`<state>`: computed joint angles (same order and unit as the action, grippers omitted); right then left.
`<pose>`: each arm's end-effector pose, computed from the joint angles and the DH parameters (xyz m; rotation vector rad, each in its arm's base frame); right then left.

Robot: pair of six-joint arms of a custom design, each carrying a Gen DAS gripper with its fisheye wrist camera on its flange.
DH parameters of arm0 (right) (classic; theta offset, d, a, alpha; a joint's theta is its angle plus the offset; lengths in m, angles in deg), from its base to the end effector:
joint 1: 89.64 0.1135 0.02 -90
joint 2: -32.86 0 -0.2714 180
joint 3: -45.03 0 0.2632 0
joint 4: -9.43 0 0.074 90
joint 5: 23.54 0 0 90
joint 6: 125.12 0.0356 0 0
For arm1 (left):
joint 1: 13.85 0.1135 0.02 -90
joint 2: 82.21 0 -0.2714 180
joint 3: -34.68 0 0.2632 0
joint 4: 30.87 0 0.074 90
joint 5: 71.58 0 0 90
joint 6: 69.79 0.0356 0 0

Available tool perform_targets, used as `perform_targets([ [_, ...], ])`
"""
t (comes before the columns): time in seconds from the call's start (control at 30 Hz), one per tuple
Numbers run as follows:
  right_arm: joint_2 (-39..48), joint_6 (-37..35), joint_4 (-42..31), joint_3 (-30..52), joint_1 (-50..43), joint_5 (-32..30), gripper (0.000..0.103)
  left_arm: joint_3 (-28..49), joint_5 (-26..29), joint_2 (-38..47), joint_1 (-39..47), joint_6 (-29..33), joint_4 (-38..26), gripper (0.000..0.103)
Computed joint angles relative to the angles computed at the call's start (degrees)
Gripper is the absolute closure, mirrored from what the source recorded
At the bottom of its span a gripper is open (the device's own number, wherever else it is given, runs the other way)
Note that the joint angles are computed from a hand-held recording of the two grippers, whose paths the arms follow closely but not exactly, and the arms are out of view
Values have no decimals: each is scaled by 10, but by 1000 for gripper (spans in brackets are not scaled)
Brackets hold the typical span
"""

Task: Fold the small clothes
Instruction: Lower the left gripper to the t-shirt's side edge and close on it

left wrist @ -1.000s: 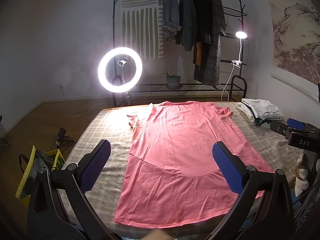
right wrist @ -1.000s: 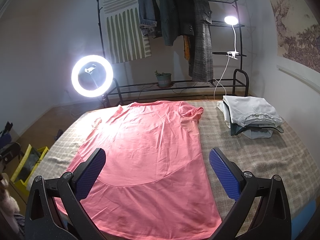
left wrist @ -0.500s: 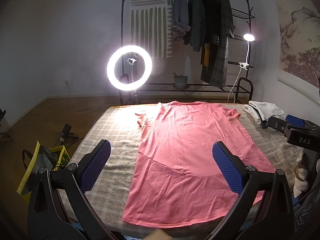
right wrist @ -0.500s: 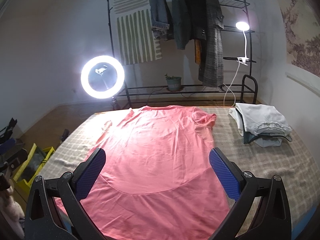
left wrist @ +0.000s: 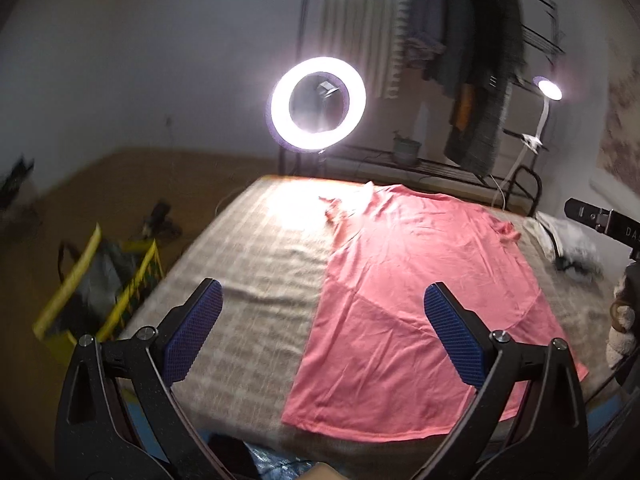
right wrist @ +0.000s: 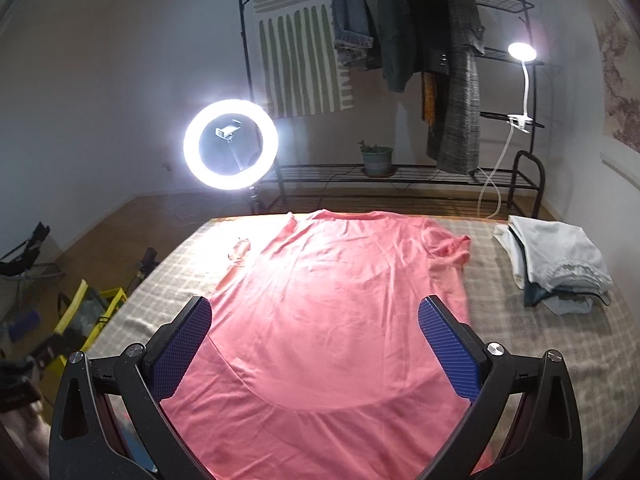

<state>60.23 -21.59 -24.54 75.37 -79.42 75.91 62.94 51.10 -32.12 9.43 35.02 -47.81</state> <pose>0.1342 0.0183 0.1957 0.1590 2.0986 0.0747 0.1649 0.0500 0.1587 0.1403 2.1320 -0.2553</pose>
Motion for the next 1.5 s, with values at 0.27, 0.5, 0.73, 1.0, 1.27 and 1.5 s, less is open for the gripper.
perform_targets([
  [0.27, 255, -48, 150, 87, 11, -42, 8, 6, 20, 160, 66, -1, 39, 22],
  [0.5, 470, -58, 177, 225, 13, -116, 19, 13, 0, 348, 72, 1, 98, 29],
  [0.73, 621, -27, 160, 349, 7, -184, 28, 32, -49, 483, 41, -18, 174, 33],
  [1.0, 798, -26, 113, 540, 13, -178, 29, 68, -67, 578, 23, -44, 204, 50],
  [1.27, 1028, -30, 17, 808, 29, -165, 41, 70, -63, 591, -9, -37, 220, 96],
  [1.5, 1288, -64, -154, 1171, 59, -114, 43, 85, -30, 611, 13, -34, 205, 102],
])
